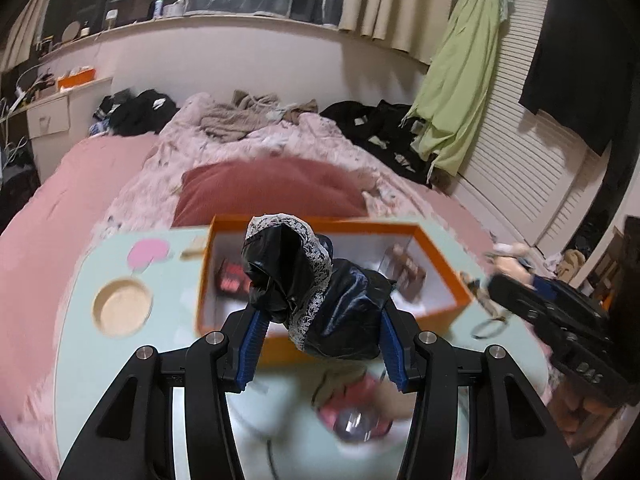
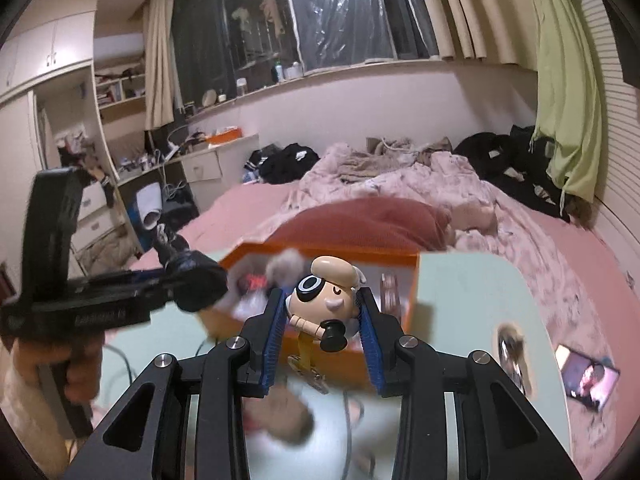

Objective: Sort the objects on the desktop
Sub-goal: 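Drop the figurine into the orange box with the right gripper while the left drops the black bag in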

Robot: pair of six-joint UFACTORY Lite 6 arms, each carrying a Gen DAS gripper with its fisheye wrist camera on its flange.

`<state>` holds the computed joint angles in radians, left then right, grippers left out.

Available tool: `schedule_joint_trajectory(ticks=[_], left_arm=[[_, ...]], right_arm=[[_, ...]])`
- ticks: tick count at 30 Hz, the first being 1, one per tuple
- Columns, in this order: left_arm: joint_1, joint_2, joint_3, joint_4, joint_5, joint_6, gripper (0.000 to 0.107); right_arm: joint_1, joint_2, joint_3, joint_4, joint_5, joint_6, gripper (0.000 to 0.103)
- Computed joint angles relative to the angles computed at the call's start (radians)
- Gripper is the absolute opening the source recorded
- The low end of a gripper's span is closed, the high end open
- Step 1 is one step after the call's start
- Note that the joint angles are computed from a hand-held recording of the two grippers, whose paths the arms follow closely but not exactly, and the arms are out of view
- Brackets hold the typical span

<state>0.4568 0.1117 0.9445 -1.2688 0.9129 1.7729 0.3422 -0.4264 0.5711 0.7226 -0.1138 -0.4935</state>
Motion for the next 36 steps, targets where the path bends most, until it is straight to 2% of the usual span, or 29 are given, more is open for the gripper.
schedule_joint_trajectory(ticks=[2, 3, 5, 6, 7, 9, 11, 13, 17, 20, 22, 26, 28, 32, 35, 36], left_arm=[[-0.063, 0.041, 0.049, -0.02, -0.032, -0.03, 0.052], [-0.091, 0.063, 0.061, -0.05, -0.059, -0.021, 0.053], [-0.169, 0.138, 0.099, -0.109, -0.174, 0.002, 0.07], [-0.204, 0.161, 0.105, -0.111, -0.268, -0.017, 0.072], [-0.229, 0.186, 0.123, -0.08, -0.319, -0.063, 0.072], [-0.24, 0.242, 0.128, -0.071, -0.337, -0.051, 0.073], [-0.249, 0.195, 0.055, -0.196, -0.389, 0.122, 0.076], [-0.239, 0.185, 0.018, -0.299, -0.388, 0.23, 0.078], [-0.217, 0.184, 0.042, -0.204, -0.348, 0.133, 0.078], [-0.154, 0.101, -0.009, -0.195, -0.247, 0.135, 0.078], [-0.106, 0.023, -0.066, -0.179, -0.19, 0.163, 0.078], [-0.008, -0.106, -0.178, -0.082, -0.12, 0.207, 0.081], [0.065, -0.157, -0.257, -0.041, -0.096, 0.281, 0.081], [0.148, -0.177, -0.367, -0.002, -0.125, 0.392, 0.081], [0.146, -0.121, -0.384, 0.026, -0.182, 0.399, 0.081], [0.131, -0.092, -0.382, 0.029, -0.217, 0.394, 0.081]], right_arm=[[-0.005, 0.115, 0.079, -0.045, -0.015, 0.036, 0.035], [0.005, 0.206, 0.133, -0.011, -0.036, -0.009, 0.035], [0.018, 0.335, 0.193, 0.17, -0.098, -0.2, 0.045], [0.028, 0.37, 0.205, 0.258, -0.124, -0.278, 0.056], [0.033, 0.39, 0.206, 0.305, -0.134, -0.314, 0.058], [0.035, 0.383, 0.176, 0.274, -0.118, -0.259, 0.058], [0.061, 0.366, 0.126, 0.194, -0.184, -0.193, 0.06], [0.065, 0.363, 0.118, 0.206, -0.192, -0.213, 0.063], [0.044, 0.322, 0.091, 0.125, -0.187, -0.12, 0.064], [0.061, 0.209, 0.026, 0.134, -0.207, -0.104, 0.074], [0.102, 0.114, -0.025, 0.265, -0.223, -0.232, 0.078], [0.236, -0.068, -0.141, 0.643, -0.258, -0.605, 0.081], [0.294, -0.133, -0.202, 0.789, -0.267, -0.717, 0.083], [0.361, -0.177, -0.288, 0.961, -0.25, -0.809, 0.083], [0.415, -0.084, -0.283, 1.017, -0.286, -0.82, 0.083], [0.403, -0.046, -0.279, 1.006, -0.267, -0.803, 0.083]])
